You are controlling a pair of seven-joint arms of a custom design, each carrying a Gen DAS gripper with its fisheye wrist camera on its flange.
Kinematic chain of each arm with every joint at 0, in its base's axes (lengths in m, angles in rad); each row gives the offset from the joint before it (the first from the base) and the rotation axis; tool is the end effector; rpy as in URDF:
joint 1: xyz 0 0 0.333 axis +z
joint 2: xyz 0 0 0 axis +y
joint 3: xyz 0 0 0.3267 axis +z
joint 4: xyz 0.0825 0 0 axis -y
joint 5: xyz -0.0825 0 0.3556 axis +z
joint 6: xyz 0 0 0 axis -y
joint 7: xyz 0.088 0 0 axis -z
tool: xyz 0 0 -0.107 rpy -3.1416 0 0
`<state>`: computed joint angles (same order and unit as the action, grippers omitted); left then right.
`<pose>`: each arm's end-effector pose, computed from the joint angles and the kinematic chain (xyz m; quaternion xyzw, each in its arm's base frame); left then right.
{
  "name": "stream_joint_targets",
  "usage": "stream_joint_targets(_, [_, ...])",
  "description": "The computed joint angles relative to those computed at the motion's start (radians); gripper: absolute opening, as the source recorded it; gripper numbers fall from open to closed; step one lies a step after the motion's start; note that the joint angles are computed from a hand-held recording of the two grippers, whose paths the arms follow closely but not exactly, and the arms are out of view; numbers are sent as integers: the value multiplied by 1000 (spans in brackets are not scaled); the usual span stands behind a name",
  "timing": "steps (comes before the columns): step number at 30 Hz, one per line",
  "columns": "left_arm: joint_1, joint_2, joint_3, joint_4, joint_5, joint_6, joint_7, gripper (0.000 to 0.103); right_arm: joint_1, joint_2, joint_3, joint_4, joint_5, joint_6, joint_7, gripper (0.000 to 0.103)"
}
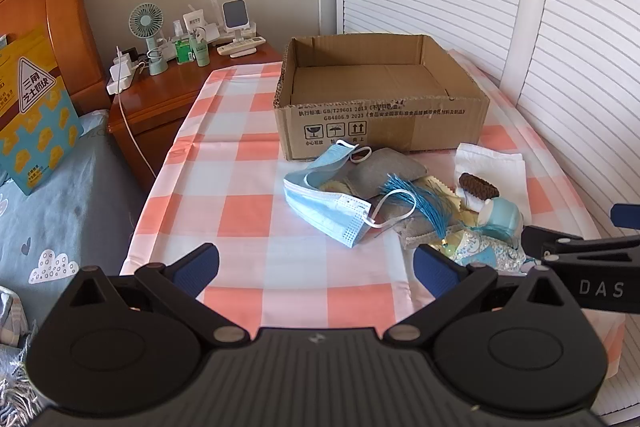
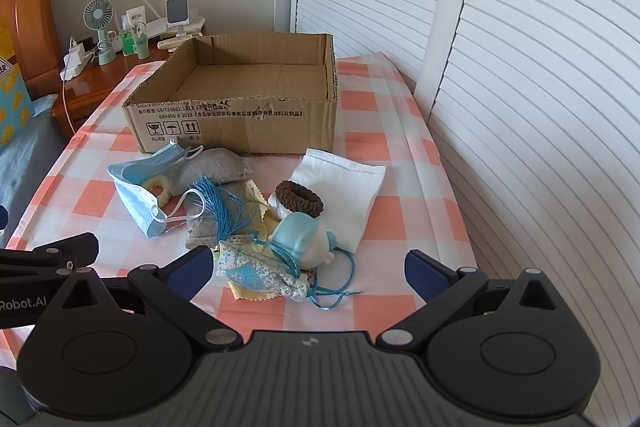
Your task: Organize soft objects
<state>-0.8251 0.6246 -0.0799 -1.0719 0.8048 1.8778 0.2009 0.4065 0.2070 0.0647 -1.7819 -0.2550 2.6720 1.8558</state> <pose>0.5082 -0.5272 0.5190 -0.7483 0.5498 -0.2028 0.3108 0.5699 0.2948 0.5388 -0.7739 0.5317 -0.2111 0.2715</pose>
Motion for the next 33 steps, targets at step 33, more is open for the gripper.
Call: stream_joint_targets(33, [-3, 0, 1, 4, 4, -3, 4, 103, -2, -11, 2, 0, -2, -8, 3, 103])
